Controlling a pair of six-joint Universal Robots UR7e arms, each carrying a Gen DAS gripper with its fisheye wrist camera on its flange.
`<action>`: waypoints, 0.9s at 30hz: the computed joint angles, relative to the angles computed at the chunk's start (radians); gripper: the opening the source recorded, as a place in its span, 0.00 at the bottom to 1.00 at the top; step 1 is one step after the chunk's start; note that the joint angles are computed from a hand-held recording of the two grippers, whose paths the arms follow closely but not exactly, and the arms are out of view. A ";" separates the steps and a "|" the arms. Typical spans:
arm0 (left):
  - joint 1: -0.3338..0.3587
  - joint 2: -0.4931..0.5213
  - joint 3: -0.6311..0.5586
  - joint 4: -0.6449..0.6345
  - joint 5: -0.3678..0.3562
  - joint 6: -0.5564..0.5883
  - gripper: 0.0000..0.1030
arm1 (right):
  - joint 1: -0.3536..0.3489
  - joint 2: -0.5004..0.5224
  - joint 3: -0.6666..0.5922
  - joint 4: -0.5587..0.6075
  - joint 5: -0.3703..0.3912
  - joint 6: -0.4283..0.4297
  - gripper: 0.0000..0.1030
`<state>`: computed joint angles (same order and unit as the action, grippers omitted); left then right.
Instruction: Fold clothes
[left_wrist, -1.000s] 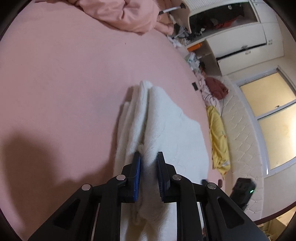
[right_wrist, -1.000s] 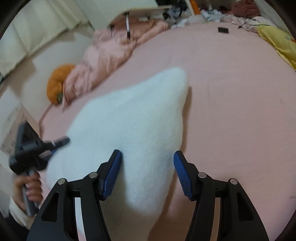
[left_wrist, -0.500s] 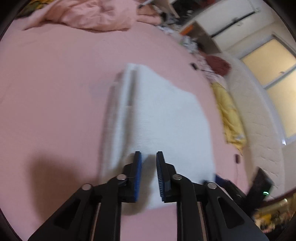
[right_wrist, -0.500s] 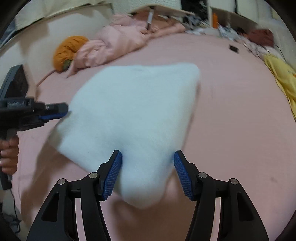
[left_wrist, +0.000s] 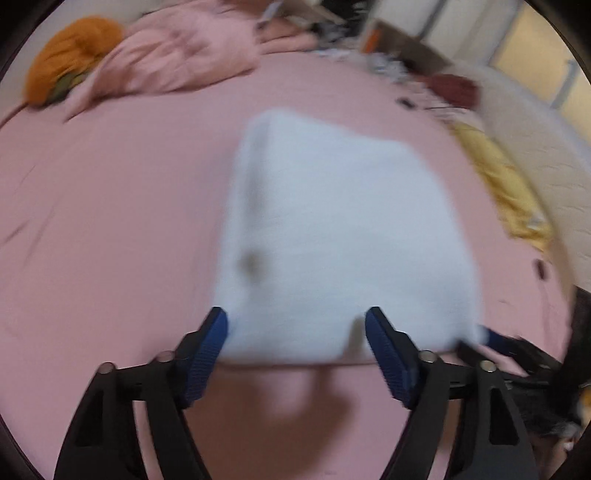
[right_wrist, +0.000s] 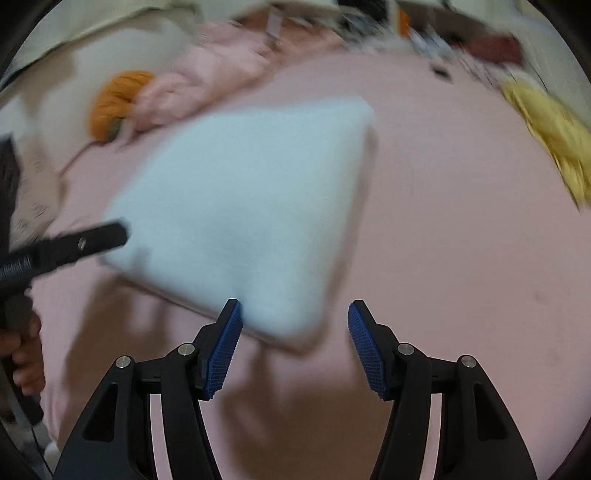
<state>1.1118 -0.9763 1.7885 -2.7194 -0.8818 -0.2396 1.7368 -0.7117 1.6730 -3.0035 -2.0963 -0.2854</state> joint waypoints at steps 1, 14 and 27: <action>0.011 -0.005 -0.004 0.015 0.016 -0.040 0.71 | 0.005 -0.004 0.008 -0.019 -0.026 -0.014 0.60; -0.194 -0.199 0.310 -0.148 0.313 -0.217 0.76 | 0.115 -0.072 0.116 -0.139 -0.151 -0.030 0.62; -0.440 -0.179 0.560 -0.068 0.274 -0.682 0.80 | 0.164 -0.242 0.383 -0.283 -0.126 -0.046 0.62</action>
<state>0.6719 -1.1555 2.3487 -2.7873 -0.6074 -0.9218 1.9005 -0.9540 2.0563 -3.2869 -2.2226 -0.3316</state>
